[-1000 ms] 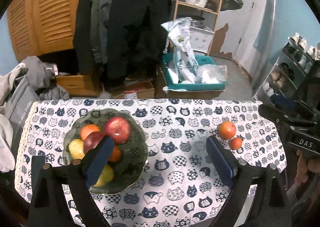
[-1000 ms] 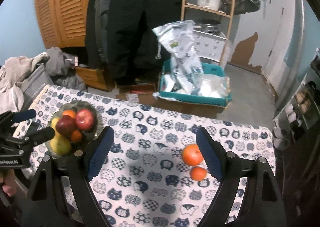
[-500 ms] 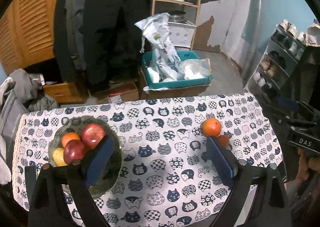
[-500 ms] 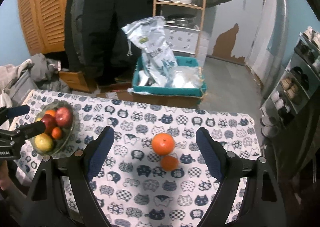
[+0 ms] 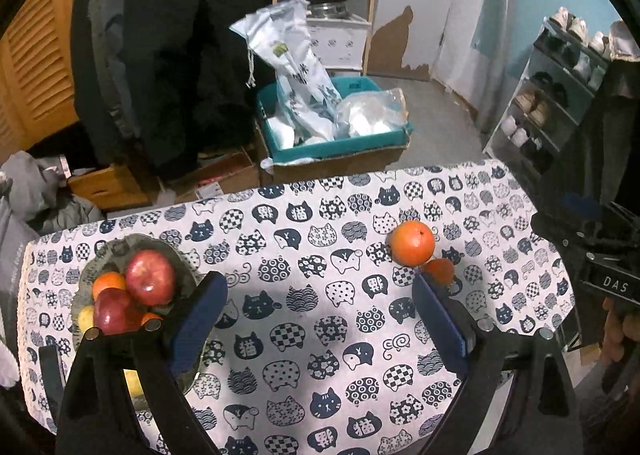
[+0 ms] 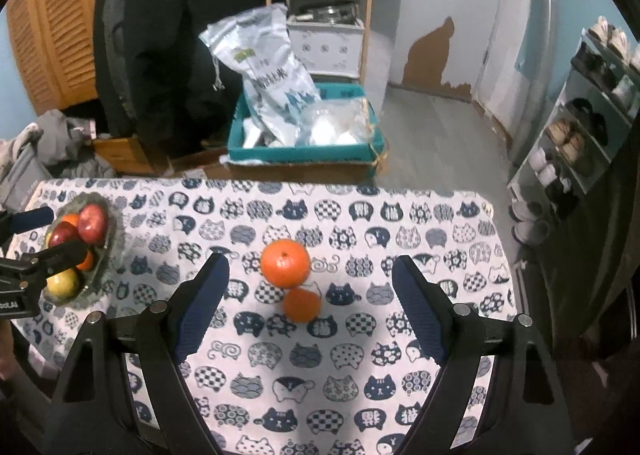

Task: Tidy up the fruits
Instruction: 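Withdraw both open tools from the bowl toward the two small oranges, then close the left tool on one orange while the right tool closes on the other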

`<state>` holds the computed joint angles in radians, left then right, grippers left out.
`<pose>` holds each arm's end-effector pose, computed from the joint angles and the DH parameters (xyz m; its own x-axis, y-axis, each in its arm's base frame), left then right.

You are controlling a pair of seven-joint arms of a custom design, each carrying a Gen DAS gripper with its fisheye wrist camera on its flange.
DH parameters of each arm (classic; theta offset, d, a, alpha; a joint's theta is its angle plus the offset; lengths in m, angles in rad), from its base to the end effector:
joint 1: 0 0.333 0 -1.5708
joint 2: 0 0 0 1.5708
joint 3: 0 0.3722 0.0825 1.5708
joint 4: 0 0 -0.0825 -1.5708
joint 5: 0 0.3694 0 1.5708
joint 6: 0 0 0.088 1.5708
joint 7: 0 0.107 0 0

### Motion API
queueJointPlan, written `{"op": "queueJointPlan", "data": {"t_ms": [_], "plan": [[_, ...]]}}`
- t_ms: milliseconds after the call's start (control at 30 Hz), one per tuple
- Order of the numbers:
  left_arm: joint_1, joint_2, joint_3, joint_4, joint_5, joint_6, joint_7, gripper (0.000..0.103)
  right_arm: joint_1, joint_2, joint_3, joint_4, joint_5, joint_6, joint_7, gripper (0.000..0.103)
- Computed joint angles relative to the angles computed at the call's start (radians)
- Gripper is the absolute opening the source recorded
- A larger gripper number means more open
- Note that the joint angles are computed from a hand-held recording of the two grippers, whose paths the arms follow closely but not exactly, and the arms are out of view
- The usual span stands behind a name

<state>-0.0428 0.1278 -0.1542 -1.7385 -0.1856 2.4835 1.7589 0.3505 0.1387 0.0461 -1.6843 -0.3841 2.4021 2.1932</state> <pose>0.6290 -0.1181 0.6275 -0.2900 -0.9531 0.0869 -0.7854 0.1851 -0.5907 0.5957 0.2442 0.6371 -0.0199 -0.9998 0.0003 -0.7908 0.0156 -0.6119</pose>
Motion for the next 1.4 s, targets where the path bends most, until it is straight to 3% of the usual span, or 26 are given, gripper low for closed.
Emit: {"op": "queueJointPlan", "data": {"t_ms": [367, 867, 1400], "plan": [[-0.036, 0.113, 0.0, 0.062, 0.121, -0.03, -0.082, 0.095, -0.024, 0.07, -0.007, -0.015, 0.126, -0.006, -0.037, 0.084], [-0.042, 0.227, -0.005, 0.108, 0.152, -0.069, -0.136, 0.095, -0.022, 0.215, -0.013, 0.06, 0.238, -0.062, -0.121, 0.078], [-0.057, 0.287, -0.012, 0.143, 0.167, -0.091, -0.149, 0.095, -0.031, 0.263, -0.009, 0.048, 0.34, -0.062, -0.18, 0.046]]}}
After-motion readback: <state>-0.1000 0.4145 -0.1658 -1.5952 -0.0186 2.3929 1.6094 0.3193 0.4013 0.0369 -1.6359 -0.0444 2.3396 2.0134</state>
